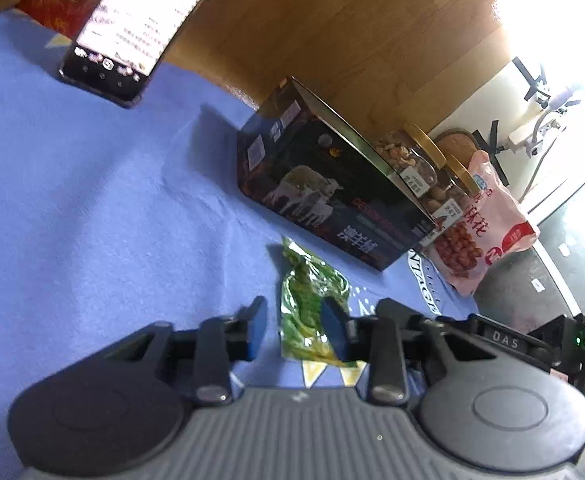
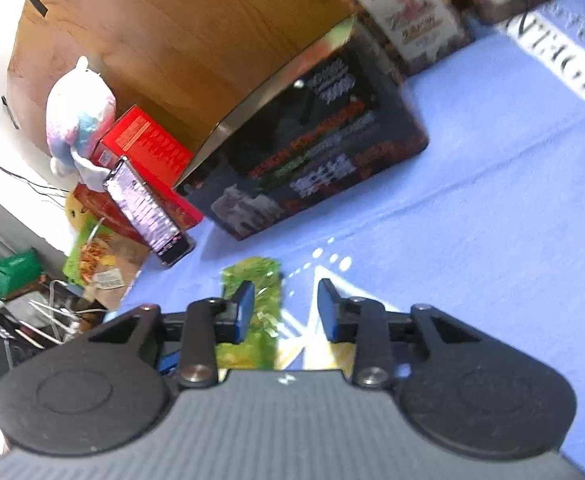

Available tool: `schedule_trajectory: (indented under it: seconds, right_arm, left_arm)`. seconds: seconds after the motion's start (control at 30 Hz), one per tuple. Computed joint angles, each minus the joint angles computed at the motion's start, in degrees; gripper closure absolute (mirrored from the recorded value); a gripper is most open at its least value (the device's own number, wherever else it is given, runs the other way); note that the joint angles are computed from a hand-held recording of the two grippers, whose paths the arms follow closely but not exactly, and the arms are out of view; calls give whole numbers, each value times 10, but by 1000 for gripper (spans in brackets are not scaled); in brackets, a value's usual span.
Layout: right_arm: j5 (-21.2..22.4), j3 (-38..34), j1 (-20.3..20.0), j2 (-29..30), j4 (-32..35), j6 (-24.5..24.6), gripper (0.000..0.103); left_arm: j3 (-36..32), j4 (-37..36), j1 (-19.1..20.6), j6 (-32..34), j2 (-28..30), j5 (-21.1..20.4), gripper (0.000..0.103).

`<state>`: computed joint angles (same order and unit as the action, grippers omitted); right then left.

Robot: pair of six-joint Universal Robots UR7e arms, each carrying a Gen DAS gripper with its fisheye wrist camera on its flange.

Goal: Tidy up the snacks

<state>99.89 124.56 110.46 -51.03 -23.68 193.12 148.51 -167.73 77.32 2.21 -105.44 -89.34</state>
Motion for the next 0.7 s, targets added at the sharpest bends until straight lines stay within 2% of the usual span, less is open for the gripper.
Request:
schedule_trajectory:
  seconds: [0.1, 0.17, 0.27, 0.3, 0.33, 0.4, 0.47, 0.5, 0.6, 0.63, 0.7]
  right_arm:
    - [-28, -7, -8, 12, 10, 16, 86]
    - [-23, -11, -3, 15, 7, 22, 86]
    - [-25, -16, 0, 20, 5, 36, 86]
    - [-20, -17, 3, 20, 4, 35, 88]
    - [-10, -18, 9, 21, 3, 33, 94]
    - [6, -20, 18, 25, 0, 31, 97]
    - [-47, -5, -2, 15, -7, 25, 101]
    - [-54, -6, 1, 17, -4, 21, 101]
    - [-1, -18, 37, 27, 0, -5, 100]
    - [7, -15, 40, 25, -7, -8, 96]
    - [33, -7, 46, 19, -20, -1, 95]
  left_arm:
    - [-6, -13, 26, -2, 25, -31, 92]
    - [-14, -8, 39, -8, 32, -47, 93]
    - [-8, -15, 30, -3, 30, -36, 93]
    - [-8, -16, 30, -2, 30, -37, 93]
    - [-7, -15, 30, -6, 29, -38, 93]
    - [-8, -14, 34, -3, 28, -46, 93]
    - [-11, -5, 40, 6, 30, -64, 93]
    - [-16, 7, 44, 13, 34, -79, 93]
    - [-13, 6, 41, 19, 33, -81, 93]
    - [-15, 6, 44, 13, 36, -83, 93]
    - [-20, 1, 54, 6, 42, -93, 93]
